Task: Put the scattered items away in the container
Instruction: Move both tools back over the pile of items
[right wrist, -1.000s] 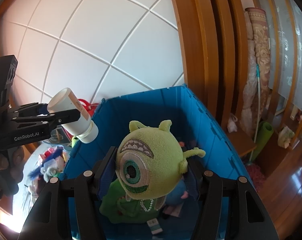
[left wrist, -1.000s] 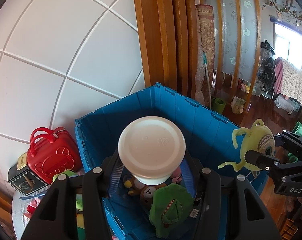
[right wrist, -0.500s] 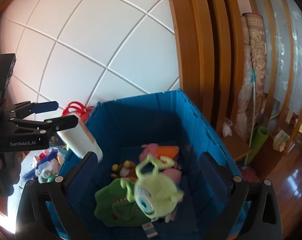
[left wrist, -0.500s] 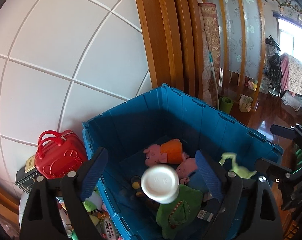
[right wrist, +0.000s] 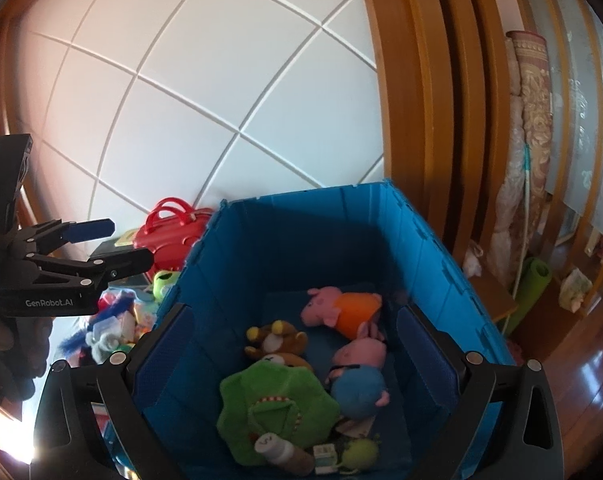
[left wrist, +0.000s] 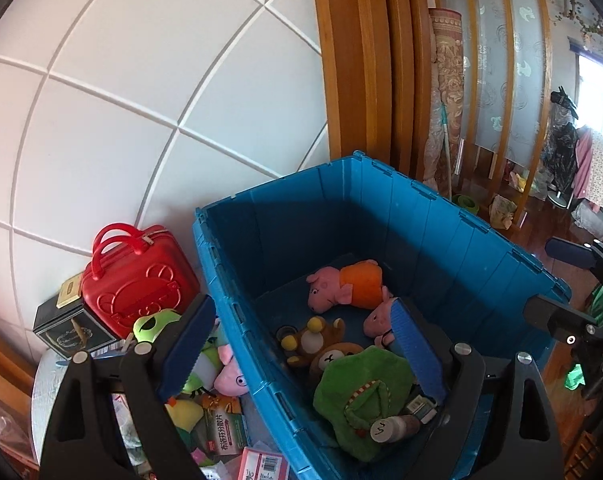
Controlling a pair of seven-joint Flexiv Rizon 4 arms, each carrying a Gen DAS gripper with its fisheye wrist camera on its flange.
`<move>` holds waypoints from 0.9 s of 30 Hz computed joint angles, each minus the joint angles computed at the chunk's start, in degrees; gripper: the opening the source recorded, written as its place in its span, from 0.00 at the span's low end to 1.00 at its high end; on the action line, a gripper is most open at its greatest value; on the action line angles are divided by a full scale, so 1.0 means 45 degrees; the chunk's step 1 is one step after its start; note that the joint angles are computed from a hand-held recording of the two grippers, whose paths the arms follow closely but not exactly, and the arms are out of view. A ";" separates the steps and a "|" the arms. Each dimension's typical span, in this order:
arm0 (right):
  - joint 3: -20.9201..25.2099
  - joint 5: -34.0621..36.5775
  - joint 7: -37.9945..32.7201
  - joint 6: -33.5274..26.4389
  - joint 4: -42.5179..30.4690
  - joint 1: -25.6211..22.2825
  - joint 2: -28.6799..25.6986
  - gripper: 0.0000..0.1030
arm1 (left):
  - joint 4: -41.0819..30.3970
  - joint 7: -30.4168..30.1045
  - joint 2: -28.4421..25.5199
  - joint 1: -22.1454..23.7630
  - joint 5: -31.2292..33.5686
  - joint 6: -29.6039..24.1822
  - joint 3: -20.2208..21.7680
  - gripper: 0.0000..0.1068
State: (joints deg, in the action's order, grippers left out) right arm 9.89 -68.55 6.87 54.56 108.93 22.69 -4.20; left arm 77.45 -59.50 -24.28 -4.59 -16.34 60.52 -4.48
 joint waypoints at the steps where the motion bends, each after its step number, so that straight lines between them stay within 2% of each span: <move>1: 0.0021 -0.0015 -0.0082 0.0047 -0.0143 0.0064 -0.0125 1.00 | 0.0261 -0.0031 0.0145 0.0095 -0.0056 0.0074 0.0065 0.84; 7: -0.0050 0.0062 -0.0560 0.0227 -0.1254 0.0802 -0.1130 1.00 | 0.2201 0.0190 0.1107 0.0939 -0.0806 0.0659 0.0314 0.84; 12: -0.0280 0.0990 -0.1878 0.0304 -0.2683 0.1776 -0.2430 1.00 | 0.3657 0.0275 0.1699 0.1652 -0.1297 0.0846 0.0729 0.84; 19: -0.0948 0.2278 -0.3809 0.0021 -0.5343 0.3429 -0.4486 1.00 | 0.4947 0.0308 0.1926 0.2751 -0.1601 0.0595 0.1409 0.84; 27: -0.1650 0.4334 -0.5898 -0.1179 -0.8818 0.5117 -0.6911 1.00 | 0.6004 0.1493 0.2164 0.4121 -0.2530 0.0319 0.1799 0.84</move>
State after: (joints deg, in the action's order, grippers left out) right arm 2.46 -49.05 -19.67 49.26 69.25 45.71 -35.30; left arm 104.46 -52.78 -14.54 13.96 -27.72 61.96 3.62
